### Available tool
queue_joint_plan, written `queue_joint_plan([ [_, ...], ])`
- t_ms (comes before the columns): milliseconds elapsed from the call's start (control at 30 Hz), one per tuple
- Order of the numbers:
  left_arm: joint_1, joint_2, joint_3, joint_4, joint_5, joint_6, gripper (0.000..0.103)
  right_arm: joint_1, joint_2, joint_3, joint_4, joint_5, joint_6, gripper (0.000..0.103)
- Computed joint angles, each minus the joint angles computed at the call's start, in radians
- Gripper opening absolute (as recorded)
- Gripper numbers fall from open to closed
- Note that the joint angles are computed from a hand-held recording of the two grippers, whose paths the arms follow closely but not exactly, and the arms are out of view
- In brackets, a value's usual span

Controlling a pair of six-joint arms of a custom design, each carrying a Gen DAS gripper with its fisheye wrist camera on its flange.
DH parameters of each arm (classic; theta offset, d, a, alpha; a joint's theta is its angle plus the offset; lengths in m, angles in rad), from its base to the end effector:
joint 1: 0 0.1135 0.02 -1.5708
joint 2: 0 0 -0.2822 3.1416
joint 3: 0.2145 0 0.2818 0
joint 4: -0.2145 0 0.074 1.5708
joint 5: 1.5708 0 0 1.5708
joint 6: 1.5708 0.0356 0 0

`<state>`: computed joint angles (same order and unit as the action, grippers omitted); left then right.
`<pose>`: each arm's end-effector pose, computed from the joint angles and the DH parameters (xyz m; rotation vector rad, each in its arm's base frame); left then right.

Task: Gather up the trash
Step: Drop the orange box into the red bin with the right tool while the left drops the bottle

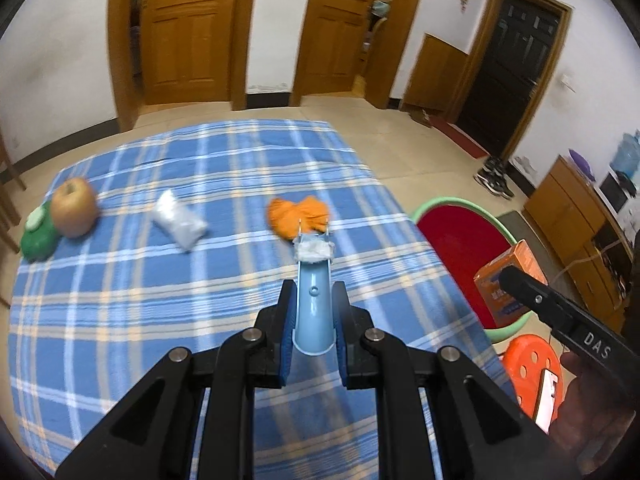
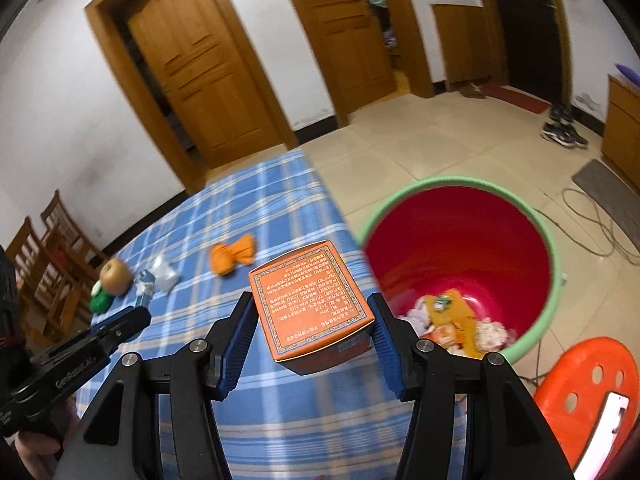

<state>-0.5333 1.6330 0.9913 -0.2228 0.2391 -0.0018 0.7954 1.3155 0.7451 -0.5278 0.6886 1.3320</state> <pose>0.3096 -0.1926 0.1958 0.7545 2.3555 -0.5271 0.1975 0.1692 0.1980 0.8088 2.1855 0.0844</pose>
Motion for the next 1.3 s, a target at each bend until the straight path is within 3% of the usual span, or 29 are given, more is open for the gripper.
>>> queue_joint_plan([
  [733, -0.27, 0.271, 0.272, -0.063, -0.041, 0.005, 0.016, -0.265, -0.303, -0.321, 0.037, -0.127, 0.015, 0.062],
  [1167, -0.353, 0.398, 0.414, -0.073, -0.022, 0.0, 0.017, -0.27, -0.468, -0.363, -0.11, -0.088, 0.099, 0.063],
  [1200, -0.357, 0.404, 0.424, -0.079, -0.02, 0.0, 0.018, -0.266, -0.474, -0.364, -0.121, -0.082, 0.107, 0.063],
  [1267, -0.366, 0.406, 0.429, -0.08, -0.026, -0.001, 0.039, -0.26, -0.486, -0.366, -0.132, -0.077, 0.119, 0.063],
  [1300, -0.37, 0.402, 0.426, -0.073, -0.035, -0.006, 0.042, -0.258, -0.488, -0.366, -0.131, -0.078, 0.121, 0.063],
])
